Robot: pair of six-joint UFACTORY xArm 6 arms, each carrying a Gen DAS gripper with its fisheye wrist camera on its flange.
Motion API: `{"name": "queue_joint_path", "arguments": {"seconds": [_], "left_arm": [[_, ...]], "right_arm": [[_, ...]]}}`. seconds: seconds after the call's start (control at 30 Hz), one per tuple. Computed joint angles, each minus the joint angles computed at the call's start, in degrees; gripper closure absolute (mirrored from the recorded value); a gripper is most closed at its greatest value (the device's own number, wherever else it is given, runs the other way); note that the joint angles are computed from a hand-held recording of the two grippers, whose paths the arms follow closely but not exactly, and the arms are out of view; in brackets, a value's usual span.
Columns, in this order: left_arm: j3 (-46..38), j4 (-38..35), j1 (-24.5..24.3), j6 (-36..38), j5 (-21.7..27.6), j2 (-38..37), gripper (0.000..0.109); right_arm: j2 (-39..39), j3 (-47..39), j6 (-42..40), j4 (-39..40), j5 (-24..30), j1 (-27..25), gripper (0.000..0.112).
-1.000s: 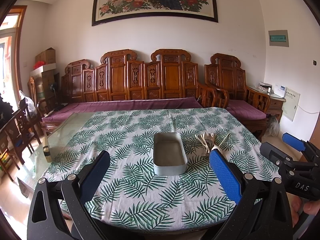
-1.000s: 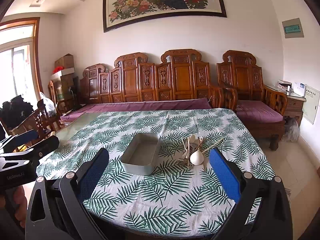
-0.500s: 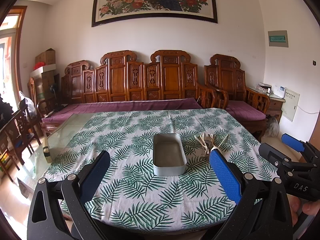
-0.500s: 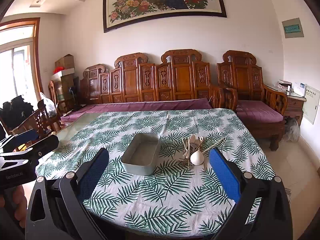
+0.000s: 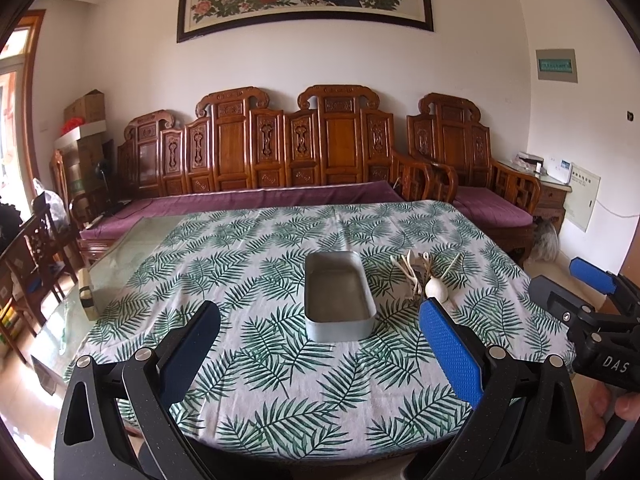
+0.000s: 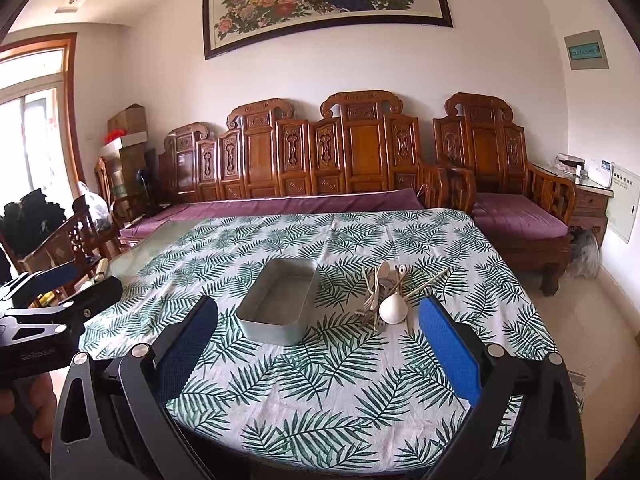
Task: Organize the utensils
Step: 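Move both tools toward the utensil pile beside the grey tray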
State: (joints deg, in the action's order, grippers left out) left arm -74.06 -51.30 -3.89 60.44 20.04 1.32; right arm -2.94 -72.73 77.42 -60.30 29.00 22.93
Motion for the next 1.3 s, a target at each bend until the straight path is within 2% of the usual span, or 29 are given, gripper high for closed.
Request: {"name": "queue_joint_path", "arguments": {"seconds": [0.3,0.43,0.57,0.8,1.03,1.2,1.3], "left_arm": [[-4.77,2.25,-1.03,-0.25,1.39,6.52,0.012],[-7.85,2.9,-1.77,0.08,2.97,9.93,0.012],[-11.24,3.68,-2.4,0.02,4.65,13.59,0.012],[-17.71,6.47,-3.4,-1.55,7.42,20.17,0.012],[-26.87,12.11,-4.99,-6.95,11.2,27.83,0.012],[-35.26,17.2,-6.58,-12.06,15.43,33.88,0.023],[-43.21,20.37,-7.62,-15.91,19.68,39.19,0.032]], "right_arm": [[4.19,-0.65,-8.49,5.63,-5.32,-4.48,0.012],[7.26,-1.67,-17.94,13.42,-8.07,-6.94,0.023],[11.4,-3.9,-31.05,26.0,-9.17,-9.4,0.032],[17.8,-8.93,-42.62,36.56,-8.91,-13.14,0.042],[25.99,-16.62,-51.61,44.2,-8.1,-16.34,0.052],[32.62,-23.18,-58.22,50.67,-6.47,-18.38,0.062],[35.8,-26.15,-61.13,54.33,-5.8,-19.37,0.065]]}}
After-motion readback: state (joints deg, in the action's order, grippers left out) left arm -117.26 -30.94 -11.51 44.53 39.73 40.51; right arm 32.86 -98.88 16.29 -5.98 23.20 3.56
